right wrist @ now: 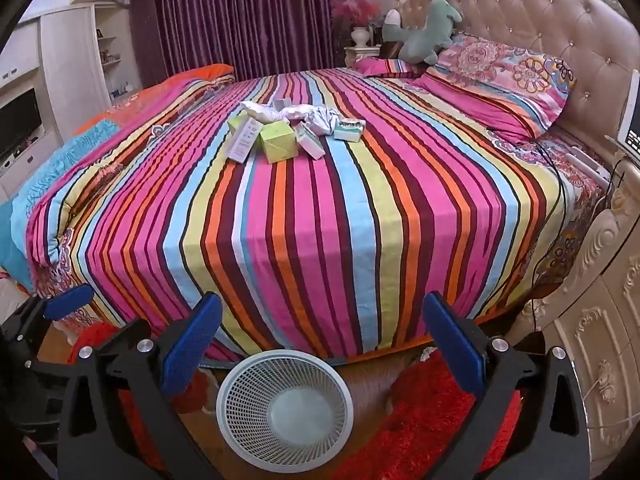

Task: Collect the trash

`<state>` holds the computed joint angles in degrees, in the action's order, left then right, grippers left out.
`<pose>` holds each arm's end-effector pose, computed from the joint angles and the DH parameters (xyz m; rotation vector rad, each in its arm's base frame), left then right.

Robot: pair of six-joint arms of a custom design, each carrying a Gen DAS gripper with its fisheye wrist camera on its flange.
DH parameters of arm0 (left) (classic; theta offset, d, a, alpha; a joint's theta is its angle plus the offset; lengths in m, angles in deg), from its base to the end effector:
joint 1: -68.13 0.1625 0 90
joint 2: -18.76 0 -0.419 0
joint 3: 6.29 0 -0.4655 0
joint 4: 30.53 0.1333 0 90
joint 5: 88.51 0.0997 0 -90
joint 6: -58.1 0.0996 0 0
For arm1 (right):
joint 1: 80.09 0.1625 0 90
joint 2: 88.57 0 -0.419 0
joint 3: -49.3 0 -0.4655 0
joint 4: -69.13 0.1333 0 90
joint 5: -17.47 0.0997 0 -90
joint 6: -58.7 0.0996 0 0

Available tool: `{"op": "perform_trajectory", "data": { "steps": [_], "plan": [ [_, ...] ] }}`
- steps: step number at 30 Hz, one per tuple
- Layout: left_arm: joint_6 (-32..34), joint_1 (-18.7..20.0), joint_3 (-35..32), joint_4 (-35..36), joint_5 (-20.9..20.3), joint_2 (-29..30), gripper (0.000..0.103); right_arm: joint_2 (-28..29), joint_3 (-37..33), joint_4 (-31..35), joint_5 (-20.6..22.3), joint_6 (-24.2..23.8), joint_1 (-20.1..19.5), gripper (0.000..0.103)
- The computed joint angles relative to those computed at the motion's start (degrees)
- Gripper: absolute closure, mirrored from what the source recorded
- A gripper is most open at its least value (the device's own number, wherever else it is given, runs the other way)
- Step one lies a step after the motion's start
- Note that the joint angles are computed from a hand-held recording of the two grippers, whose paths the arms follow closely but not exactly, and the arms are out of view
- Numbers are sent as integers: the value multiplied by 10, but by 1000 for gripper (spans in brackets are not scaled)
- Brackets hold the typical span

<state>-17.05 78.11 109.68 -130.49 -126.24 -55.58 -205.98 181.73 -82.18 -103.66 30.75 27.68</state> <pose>-0.4694 -0.2979 0.1525 0.4100 2.2432 -0.9445 0.1961 -0.3438 0.4270 0.6623 -2.2991 0.9529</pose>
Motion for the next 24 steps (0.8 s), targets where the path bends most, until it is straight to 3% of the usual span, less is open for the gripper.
{"op": "perform_trajectory", "data": {
  "steps": [24],
  "plan": [
    [-1,-2,-1,-7,-4,3,6,-1,-4,14,7,12,-1,7]
  ]
}}
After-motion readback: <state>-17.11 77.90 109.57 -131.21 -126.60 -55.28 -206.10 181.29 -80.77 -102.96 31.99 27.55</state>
